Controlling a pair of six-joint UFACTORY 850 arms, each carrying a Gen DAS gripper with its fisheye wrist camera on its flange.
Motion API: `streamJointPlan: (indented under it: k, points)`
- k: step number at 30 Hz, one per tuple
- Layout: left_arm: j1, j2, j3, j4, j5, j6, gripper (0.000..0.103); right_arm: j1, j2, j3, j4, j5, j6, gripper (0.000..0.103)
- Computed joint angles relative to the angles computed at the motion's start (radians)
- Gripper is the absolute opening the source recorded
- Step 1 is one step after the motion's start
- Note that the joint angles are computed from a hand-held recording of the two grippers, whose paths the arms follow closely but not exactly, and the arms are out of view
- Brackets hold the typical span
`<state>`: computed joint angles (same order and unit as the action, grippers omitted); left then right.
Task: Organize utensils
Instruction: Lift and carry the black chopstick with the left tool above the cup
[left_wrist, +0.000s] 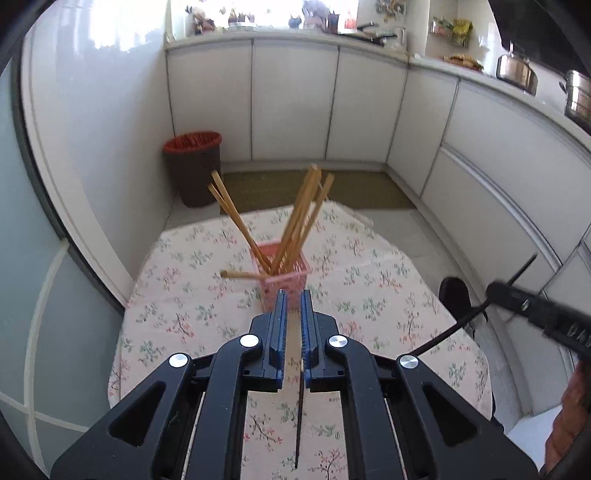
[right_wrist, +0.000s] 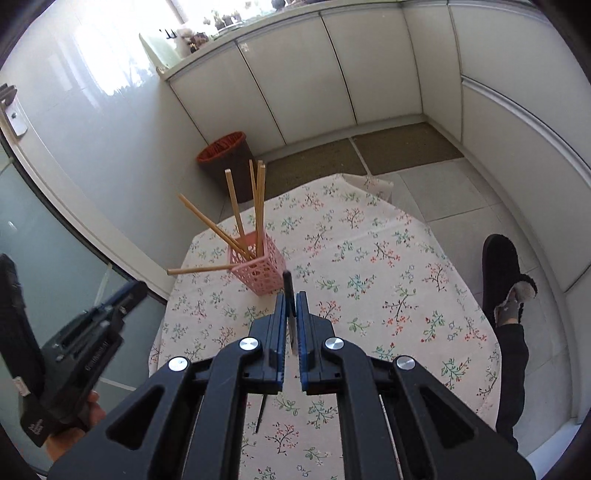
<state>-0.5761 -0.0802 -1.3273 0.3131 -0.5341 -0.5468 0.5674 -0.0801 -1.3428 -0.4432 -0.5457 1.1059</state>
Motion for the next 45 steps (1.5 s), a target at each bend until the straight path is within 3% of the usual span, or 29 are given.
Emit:
streamJointPlan:
  k: [3,6,8,10,12,21,23,24,25,29,36,45]
  points:
    - [0.021,-0.12,-0.063,-0.215,-0.12,0.197,0.024,-0.01,0.012,0.016,0.011,0.007,0.001,0.006]
    - [0.024,-0.235,-0.12,-0.226,-0.212,0.193,0.025,-0.025,0.014,0.04,0.062,0.016,-0.021,0.006]
    - [0.029,-0.286,-0.143,-0.25,-0.23,0.205,0.029,-0.038,0.014,0.057,0.099,0.025,-0.043,0.006]
    - [0.035,-0.335,-0.174,-0.267,-0.249,0.205,0.046,-0.048,0.015,0.073,0.138,0.03,-0.069,0.006]
    - [0.041,-0.368,-0.196,-0.259,-0.253,0.186,0.049,-0.055,0.017,0.084,0.156,0.031,-0.083,0.006]
    - [0.048,-0.481,-0.285,-0.317,-0.295,0.198,0.048,-0.075,0.032,0.116,0.184,0.025,-0.108,0.006]
    - [0.04,-0.501,-0.298,-0.3,-0.319,0.2,0.02,-0.078,0.035,0.121,0.188,0.021,-0.109,0.006]
    - [0.036,-0.5,-0.292,-0.284,-0.314,0.191,0.008,-0.08,0.036,0.122,0.19,0.02,-0.111,0.006]
    - [0.035,-0.496,-0.287,-0.281,-0.309,0.192,0.006,-0.08,0.036,0.122,0.192,0.019,-0.111,0.006]
    - [0.046,-0.451,-0.239,-0.33,-0.265,0.215,0.006,-0.081,0.04,0.123,0.192,0.021,-0.113,0.006]
    - [0.055,-0.234,-0.076,-0.355,-0.098,0.226,0.006,-0.075,0.064,0.147,0.155,0.045,-0.073,0.006]
    - [0.017,-0.048,-0.011,-0.088,0.07,-0.054,0.006,-0.074,0.112,0.203,0.167,0.073,-0.074,0.006]
